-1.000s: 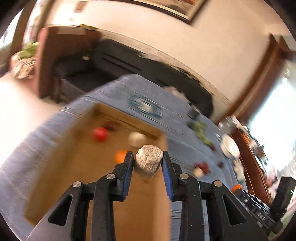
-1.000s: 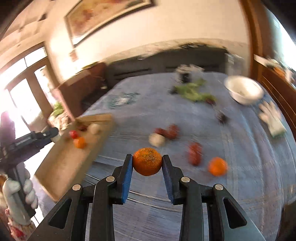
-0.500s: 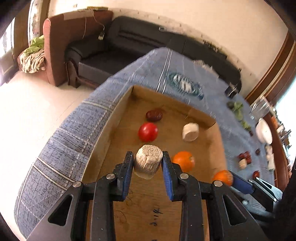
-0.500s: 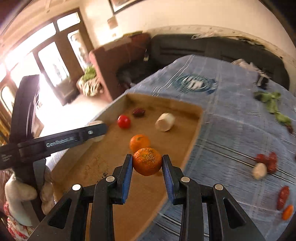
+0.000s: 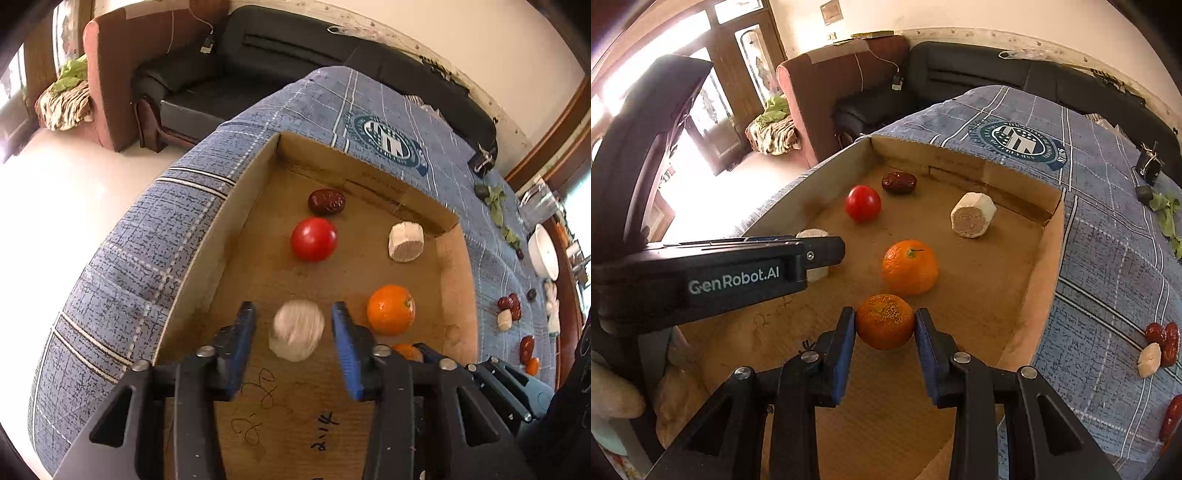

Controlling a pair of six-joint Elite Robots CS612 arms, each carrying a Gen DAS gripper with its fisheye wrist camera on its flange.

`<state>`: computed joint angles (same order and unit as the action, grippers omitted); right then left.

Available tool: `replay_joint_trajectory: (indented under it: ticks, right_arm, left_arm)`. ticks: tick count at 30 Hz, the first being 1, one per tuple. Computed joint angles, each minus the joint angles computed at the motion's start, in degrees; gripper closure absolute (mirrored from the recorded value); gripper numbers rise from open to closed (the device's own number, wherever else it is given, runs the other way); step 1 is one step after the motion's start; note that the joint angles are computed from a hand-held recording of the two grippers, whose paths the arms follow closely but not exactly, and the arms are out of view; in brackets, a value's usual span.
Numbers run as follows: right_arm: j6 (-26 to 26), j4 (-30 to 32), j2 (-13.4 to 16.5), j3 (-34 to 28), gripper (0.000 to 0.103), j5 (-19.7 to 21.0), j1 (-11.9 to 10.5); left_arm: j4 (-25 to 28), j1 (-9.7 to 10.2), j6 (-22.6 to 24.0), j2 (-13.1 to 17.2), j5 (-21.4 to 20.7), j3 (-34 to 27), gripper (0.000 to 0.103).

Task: Organize fruits
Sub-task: 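Carry both held items into the box and open both tools, then move both tools back over the remaining fruits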

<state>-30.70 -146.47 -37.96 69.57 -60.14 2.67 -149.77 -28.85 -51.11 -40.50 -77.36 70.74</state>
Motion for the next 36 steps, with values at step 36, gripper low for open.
replay_joint_trajectory:
  ticks: [36]
  right_arm:
    - [27.4,-28.8,-7.3,17.3,0.036,3.4,-14.0]
  left_arm:
    - [-2.7,-12.33,11.6,-0.6,21.9,-3.4,0.025]
